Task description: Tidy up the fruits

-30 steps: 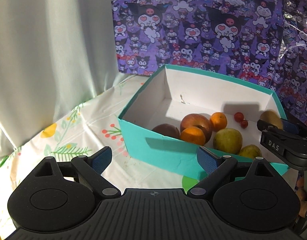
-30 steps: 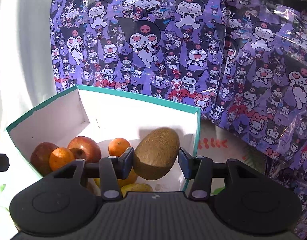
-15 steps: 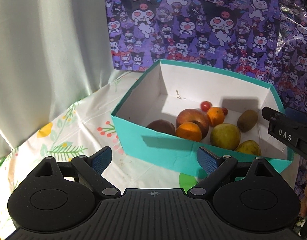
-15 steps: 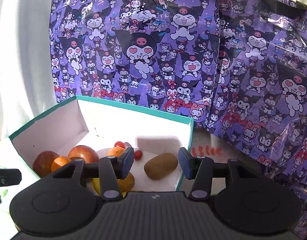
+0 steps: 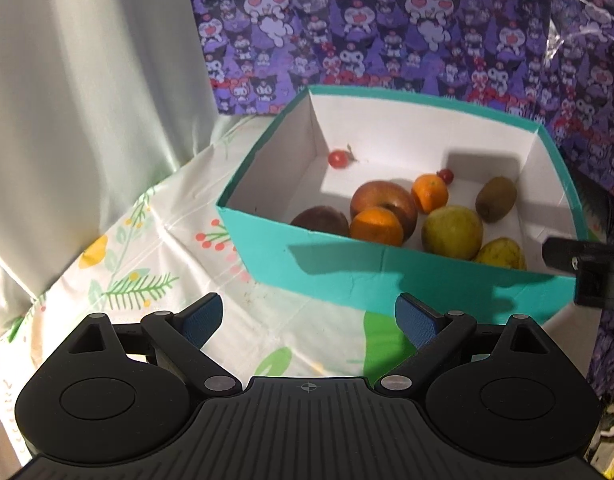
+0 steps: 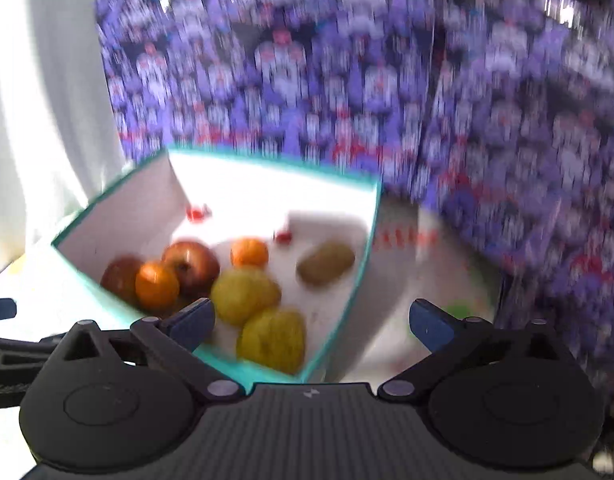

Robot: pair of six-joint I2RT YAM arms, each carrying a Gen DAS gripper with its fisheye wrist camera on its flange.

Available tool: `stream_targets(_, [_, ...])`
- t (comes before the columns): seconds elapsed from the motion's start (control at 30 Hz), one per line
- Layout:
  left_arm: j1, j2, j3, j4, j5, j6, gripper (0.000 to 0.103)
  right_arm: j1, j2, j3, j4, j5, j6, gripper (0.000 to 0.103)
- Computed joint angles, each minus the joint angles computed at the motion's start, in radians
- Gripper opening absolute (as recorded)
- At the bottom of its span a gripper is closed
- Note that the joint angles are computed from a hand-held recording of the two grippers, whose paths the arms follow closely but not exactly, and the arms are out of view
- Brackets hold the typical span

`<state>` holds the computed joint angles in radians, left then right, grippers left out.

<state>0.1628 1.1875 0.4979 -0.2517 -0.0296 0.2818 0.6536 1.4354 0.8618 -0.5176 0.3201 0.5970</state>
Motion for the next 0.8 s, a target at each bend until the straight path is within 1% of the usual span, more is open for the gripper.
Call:
stream_targets(0.07, [-0.004, 0.035, 0.045, -0.049, -0.024, -0.01, 0.097, -0.017, 0.024, 0.04, -0.065, -0.051, -0.009, 0.103])
stream_targets(0.13, [-0.006, 0.075, 0.094, -0.098, -0.033, -0.034, 0.097, -0.018, 0.067, 0.095, -0.14, -0.058, -0.024, 0.103])
stream_targets(0.2, [-0.002, 0.104, 0.135, -0.142, -0.017, -0.051, 0.097, -0.022, 0.108, 0.147, -0.203, -0.07, -0.043, 0.103])
stream_targets(0.27, [-0.011, 0.138, 0.177, -0.178, -0.008, -0.067, 0.097, -0.025, 0.119, 0.163, -0.219, -0.074, -0.044, 0.103])
stream_targets(0.3, [-0.025, 0.147, 0.189, -0.189, -0.022, -0.079, 0.097, -0.029, 0.125, 0.17, -0.222, -0.079, -0.048, 0.103])
stream_targets(0.4, [-0.082, 0.167, 0.207, -0.187, -0.089, -0.092, 0.097, -0.039, 0.167, 0.215, -0.257, -0.091, -0.061, 0.103])
stream_targets(0.53, [-0.121, 0.236, 0.257, -0.214, -0.119, -0.123, 0.097, -0.054, 0.229, 0.28, -0.291, -0.137, -0.118, 0.103])
stream_targets(0.7, [-0.159, 0.294, 0.281, -0.22, -0.172, -0.153, 0.097, -0.05, 0.297, 0.343, -0.328, -0.147, -0.168, 0.103])
stream_targets(0.8, [-0.169, 0.32, 0.298, -0.223, -0.184, -0.161, 0.097, -0.057, 0.31, 0.353, -0.332, -0.163, -0.192, 0.103])
